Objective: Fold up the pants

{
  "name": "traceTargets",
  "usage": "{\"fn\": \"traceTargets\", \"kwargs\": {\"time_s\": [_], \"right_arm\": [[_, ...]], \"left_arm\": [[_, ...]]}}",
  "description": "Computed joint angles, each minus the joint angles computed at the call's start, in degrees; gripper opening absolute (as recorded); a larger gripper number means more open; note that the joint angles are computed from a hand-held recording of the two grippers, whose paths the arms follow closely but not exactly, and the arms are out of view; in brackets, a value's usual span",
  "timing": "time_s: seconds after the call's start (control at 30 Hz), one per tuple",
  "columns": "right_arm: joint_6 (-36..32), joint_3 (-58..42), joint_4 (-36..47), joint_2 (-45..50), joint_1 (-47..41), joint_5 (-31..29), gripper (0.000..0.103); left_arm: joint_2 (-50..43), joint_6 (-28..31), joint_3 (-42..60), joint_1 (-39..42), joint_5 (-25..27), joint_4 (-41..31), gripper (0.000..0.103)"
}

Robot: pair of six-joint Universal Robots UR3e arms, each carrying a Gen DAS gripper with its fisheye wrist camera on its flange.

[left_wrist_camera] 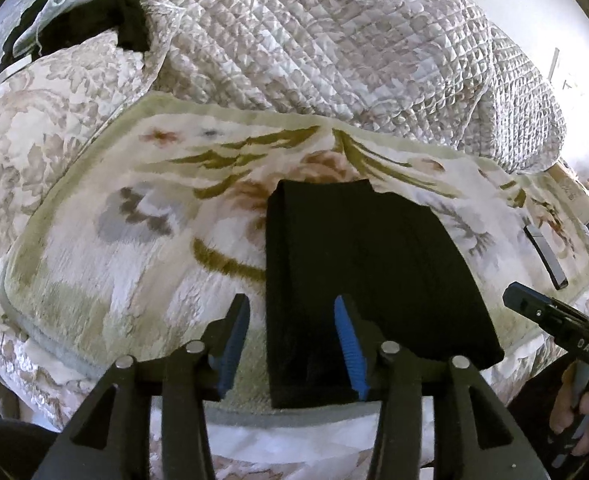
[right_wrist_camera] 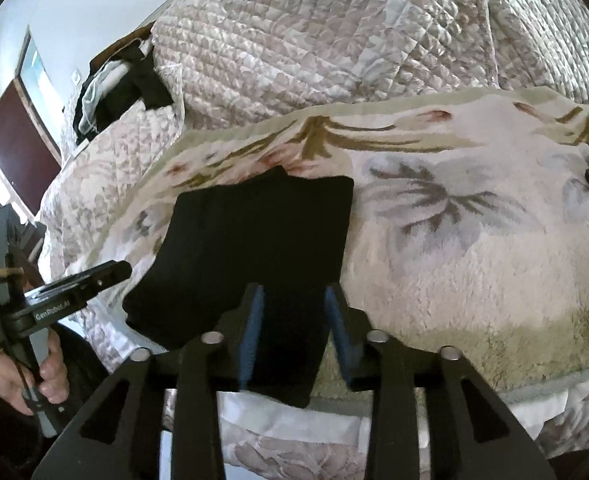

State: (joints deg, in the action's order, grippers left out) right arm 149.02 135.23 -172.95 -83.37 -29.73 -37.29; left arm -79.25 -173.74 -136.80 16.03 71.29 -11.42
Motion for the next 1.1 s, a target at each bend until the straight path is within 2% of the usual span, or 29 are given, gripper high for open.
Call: {"fn": "traceTargets", "kwargs": {"time_s": [0.17,0.57,0.93,1.1], "right_arm": [[1.01,-2.23,1.44,0.23,0.52,0.17,0.041],[5.55,-16.65,7.79,6.74,6.07,-3.29,0.041],[7.97,-21.94,7.97,15.01,6.78,-4.34,0.042],[7.78,-24.56,12.17,18.15,6.59,-2.76,0.042]], "left_arm": [[-2.85,-0.28,3.32,-1.35,0.25,-0.03,0.056],[-11.99,0.18,11.78,-2.95,-0.22,-0.16,0.060],[-17.78,0.26,11.18,1.13,-6.68,2.89,0.063],[-19.72,0.56,11.29,2.29,-9.39,2.46,0.063]]}}
